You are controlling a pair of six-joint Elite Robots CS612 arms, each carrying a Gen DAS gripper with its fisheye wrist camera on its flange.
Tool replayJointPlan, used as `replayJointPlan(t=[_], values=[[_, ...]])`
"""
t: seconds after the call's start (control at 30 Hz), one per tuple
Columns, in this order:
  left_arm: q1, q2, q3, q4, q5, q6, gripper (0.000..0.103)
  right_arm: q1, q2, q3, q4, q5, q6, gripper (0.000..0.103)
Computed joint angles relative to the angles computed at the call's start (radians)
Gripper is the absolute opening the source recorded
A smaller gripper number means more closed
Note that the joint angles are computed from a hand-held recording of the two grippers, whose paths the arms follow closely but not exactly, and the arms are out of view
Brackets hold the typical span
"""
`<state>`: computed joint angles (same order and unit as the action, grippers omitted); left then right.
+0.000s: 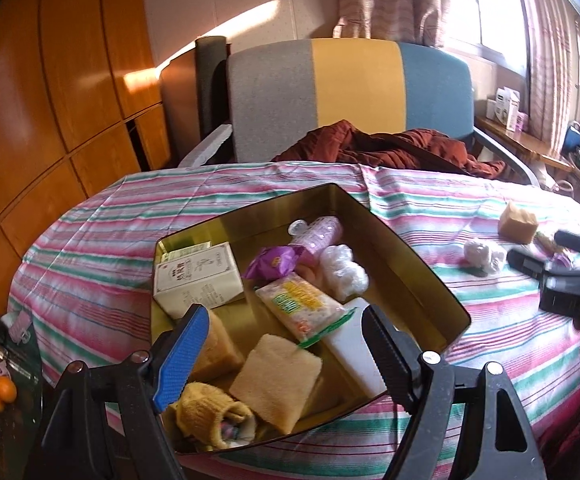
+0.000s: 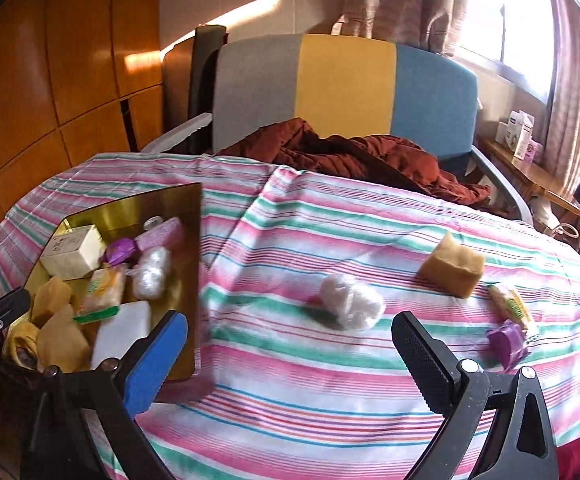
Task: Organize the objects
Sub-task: 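Move both tools away from the tray toward the remaining items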
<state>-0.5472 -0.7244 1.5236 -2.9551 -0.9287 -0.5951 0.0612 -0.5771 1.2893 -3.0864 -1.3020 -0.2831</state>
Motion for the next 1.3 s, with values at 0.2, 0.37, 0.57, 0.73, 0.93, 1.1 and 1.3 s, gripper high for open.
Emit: replayJointPlan(t=[0.2,0.37,0.57,0.73,0.93,1.1,1.3], values=[[-0.008,0.015,-0.034,0.004,-0.023,0.053,0.08,-0.032,0.019,-0.062,0.011,-0.06,0.028,0.103],[-0.015,0.028,-0.061,0.013,-0.042,0.097,0.08,-0.062,0.051,-0.13,0.004,-0.139,0.064,0.103],[-0.021,0.045,-0.1,0.041,-0.056,0.141,0.08,-0.1,0.094,-0.203,0.016,-0.227,0.123,0.103],[-0.025,0.068,-0.151,0.074,-0.077,0.177,0.08,-0.132,0.114,-0.243,0.113,-0.256,0.293,0.103],[-0.026,0.109,-0.234,0.104,-0.153,0.212,0.08,-0.159,0.109,-0.246,0.169,-0.208,0.448,0.103],[-0.022,0.144,-0.311,0.133,-0.257,0.24,0.08,-0.165,0.106,-0.244,0.17,-0.2,0.485,0.103],[-0.014,0.199,-0.424,0.198,-0.369,0.231,0.08,-0.193,0.095,-0.219,0.118,-0.209,0.652,0.103]])
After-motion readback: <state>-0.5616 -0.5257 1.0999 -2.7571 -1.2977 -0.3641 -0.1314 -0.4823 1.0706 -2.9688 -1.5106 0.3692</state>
